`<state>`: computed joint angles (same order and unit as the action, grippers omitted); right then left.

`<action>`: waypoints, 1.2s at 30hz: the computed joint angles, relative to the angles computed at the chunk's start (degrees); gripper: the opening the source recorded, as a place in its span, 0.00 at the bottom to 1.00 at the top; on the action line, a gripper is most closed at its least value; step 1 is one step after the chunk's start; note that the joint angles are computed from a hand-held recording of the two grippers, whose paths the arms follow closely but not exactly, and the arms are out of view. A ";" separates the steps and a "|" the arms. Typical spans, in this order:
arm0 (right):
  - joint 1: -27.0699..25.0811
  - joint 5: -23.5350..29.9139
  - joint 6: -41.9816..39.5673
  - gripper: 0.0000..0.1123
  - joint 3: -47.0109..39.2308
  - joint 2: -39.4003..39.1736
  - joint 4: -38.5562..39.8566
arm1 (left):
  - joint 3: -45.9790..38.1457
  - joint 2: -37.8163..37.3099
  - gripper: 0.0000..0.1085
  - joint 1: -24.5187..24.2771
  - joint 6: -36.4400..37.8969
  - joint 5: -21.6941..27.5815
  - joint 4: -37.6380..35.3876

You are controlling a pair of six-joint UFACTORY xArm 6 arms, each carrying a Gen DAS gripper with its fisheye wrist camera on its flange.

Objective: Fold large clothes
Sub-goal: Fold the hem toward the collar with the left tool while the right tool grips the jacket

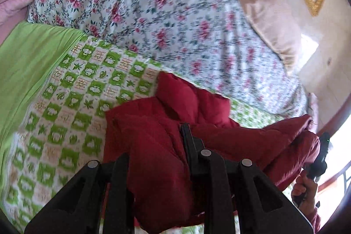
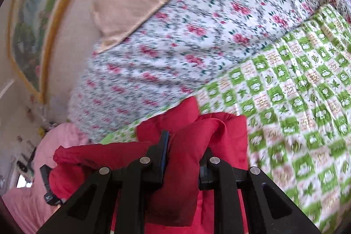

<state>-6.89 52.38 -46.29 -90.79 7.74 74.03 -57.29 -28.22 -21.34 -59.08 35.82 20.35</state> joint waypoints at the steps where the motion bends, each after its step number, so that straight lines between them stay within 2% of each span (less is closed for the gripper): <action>1: 0.69 -1.28 1.54 0.16 -2.15 2.17 -0.93 | -1.09 2.01 0.17 1.24 1.32 0.15 -1.19; 6: 2.59 -4.08 9.75 0.16 -11.94 12.42 -4.68 | -4.99 10.10 0.17 5.28 7.24 -0.37 -8.08; 12: 4.55 -7.12 15.31 0.16 -19.41 20.25 -6.71 | -7.52 16.23 0.17 7.37 9.14 -2.61 -9.91; 19: 6.38 -10.96 19.06 0.17 -24.81 25.72 -9.95 | -8.78 20.52 0.19 8.75 10.35 -4.71 -10.93; 27: 8.55 -14.97 24.40 0.17 -31.29 31.25 -18.83 | -9.73 23.68 0.20 9.95 11.73 -7.10 -11.47; 31: 8.71 -14.69 27.43 0.17 -34.91 33.93 -21.24 | -9.03 23.54 0.20 10.71 13.55 -9.64 -15.16; 36: 8.45 -13.44 29.19 0.17 -38.37 36.40 -22.34 | -7.57 20.07 0.22 10.68 15.24 -11.51 -14.34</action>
<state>1.56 38.94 -17.10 -129.17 44.14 51.69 -64.86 -8.15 -10.66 -43.84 24.31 6.01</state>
